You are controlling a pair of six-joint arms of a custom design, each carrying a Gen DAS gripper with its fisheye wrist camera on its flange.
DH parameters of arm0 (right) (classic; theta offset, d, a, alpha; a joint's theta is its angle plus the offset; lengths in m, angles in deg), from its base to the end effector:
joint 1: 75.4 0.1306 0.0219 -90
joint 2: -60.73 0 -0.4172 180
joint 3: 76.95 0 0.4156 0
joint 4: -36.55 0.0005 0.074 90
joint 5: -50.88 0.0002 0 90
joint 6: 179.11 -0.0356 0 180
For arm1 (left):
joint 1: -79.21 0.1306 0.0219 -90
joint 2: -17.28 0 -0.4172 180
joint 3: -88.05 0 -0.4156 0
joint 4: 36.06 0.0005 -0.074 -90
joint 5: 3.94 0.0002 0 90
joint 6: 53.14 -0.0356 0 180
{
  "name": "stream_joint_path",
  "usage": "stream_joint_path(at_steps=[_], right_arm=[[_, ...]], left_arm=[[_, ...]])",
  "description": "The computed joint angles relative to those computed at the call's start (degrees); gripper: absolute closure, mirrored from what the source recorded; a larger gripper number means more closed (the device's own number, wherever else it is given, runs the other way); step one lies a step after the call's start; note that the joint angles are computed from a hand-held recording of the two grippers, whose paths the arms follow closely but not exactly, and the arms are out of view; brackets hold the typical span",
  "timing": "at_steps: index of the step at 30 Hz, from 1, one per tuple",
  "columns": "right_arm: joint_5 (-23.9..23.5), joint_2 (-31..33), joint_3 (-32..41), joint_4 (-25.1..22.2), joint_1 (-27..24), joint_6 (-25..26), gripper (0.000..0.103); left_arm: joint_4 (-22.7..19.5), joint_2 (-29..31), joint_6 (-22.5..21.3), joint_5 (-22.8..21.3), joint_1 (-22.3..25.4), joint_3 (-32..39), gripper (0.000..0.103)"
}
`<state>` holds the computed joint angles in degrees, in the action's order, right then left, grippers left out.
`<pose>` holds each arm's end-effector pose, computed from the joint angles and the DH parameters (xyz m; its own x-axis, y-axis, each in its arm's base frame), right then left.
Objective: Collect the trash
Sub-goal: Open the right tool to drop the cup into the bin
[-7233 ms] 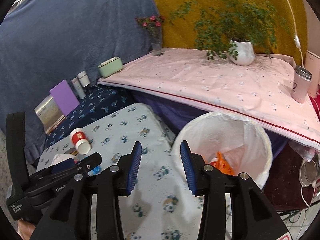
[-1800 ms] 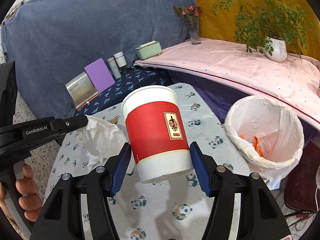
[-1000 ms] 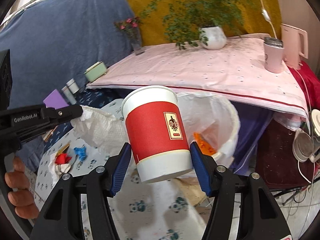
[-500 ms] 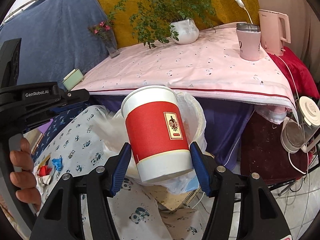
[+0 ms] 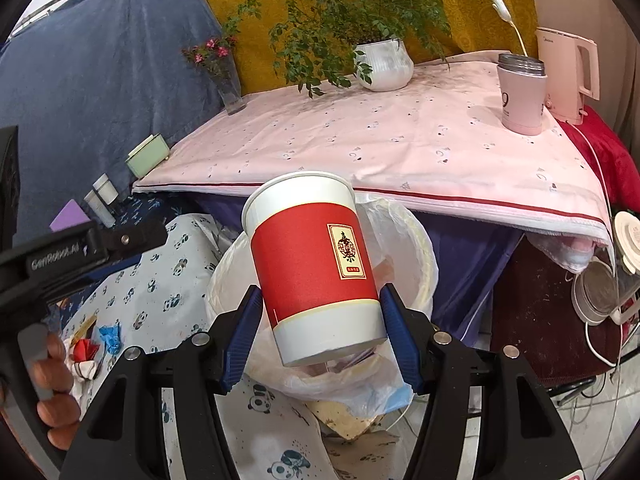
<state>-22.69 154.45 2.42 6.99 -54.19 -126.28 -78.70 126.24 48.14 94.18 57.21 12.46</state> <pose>0.4973 0.1817 0.3688 -0.6101 0.3849 -0.6926 0.2655 0.9229 0.2790 0.5967 -0.2471 0.4119 -0.7570 0.0970 -0.6462 0.3179 0.9186 -0.2345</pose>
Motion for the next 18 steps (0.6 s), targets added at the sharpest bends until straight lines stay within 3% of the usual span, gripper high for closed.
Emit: stream_joint_path(at_steps=[15,18], right_arm=[[0.97,3.30,4.37,-0.55,1.57,1.24,0.039],[1.25,2.81,4.60,-0.65,2.44,1.43,0.039]], left_arm=[[1.79,-2.18,1.23,-3.48,2.67,-4.20,0.044],[2.56,-3.50,1.76,-4.31,3.28,-5.93,0.035]])
